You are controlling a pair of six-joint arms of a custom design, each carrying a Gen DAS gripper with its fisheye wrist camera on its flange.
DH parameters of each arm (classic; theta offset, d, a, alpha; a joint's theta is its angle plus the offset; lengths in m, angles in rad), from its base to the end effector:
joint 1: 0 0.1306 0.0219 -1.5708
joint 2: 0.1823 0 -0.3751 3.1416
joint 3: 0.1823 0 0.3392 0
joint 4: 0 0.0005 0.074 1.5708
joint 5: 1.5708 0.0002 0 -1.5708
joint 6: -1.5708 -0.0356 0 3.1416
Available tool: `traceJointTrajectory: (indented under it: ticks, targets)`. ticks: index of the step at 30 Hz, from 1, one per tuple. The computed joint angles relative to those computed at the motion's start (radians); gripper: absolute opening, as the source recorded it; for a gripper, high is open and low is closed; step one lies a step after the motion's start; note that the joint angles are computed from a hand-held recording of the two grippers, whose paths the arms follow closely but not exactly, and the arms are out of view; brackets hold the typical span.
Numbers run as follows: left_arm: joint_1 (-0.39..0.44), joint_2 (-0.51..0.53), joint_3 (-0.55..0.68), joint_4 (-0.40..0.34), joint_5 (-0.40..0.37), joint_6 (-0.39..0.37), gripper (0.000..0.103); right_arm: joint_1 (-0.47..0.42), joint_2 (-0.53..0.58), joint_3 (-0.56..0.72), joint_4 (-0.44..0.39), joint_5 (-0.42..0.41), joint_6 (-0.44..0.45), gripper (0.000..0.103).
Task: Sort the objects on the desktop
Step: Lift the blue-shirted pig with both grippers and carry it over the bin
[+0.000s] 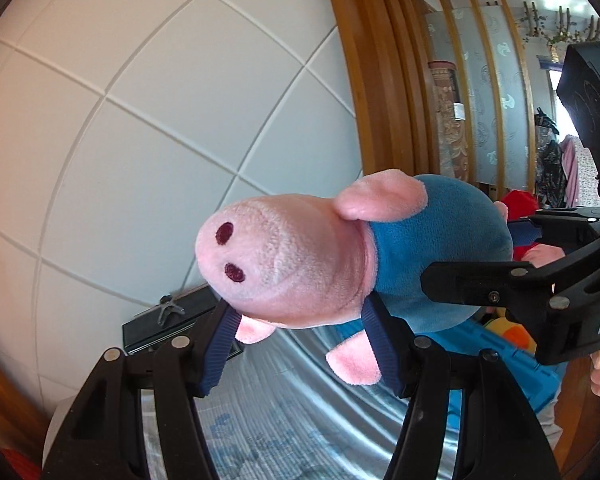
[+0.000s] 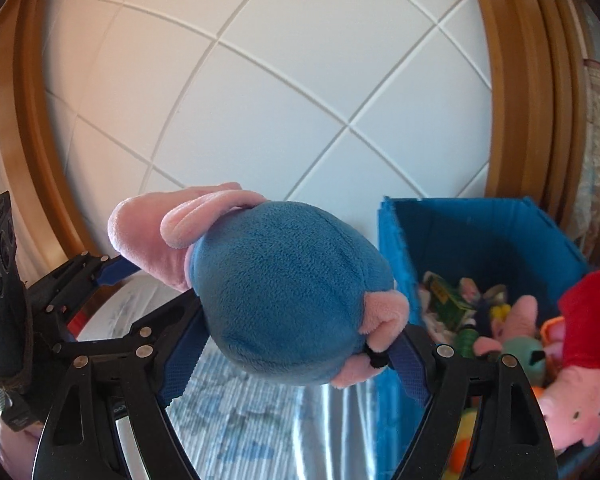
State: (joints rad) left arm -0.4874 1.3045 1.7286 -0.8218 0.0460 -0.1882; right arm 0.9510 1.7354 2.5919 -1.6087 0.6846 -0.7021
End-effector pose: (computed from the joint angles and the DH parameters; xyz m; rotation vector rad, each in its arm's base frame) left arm 0.3529 -0.1895 0.6013 0.6833 1.8540 -0.2406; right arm 0.2776 0.3494 0.6701 0.0617 2.1321 0.1638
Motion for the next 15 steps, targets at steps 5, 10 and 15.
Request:
traceJointTrajectory:
  ticks: [5, 10, 15]
  targets:
    - [-0.194, 0.059, 0.087, -0.027, -0.107, 0.044, 0.061, -0.018, -0.241, -0.275, -0.003, 0.042, -0.049, 0.083]
    - [-0.343, 0.149, 0.183, -0.067, -0.196, 0.123, 0.061, -0.056, -0.404, -0.424, -0.044, 0.026, -0.061, 0.083]
    - [-0.433, 0.252, 0.279, -0.157, -0.289, 0.203, 0.061, -0.196, -0.532, -0.594, 0.003, -0.117, 0.038, 0.083]
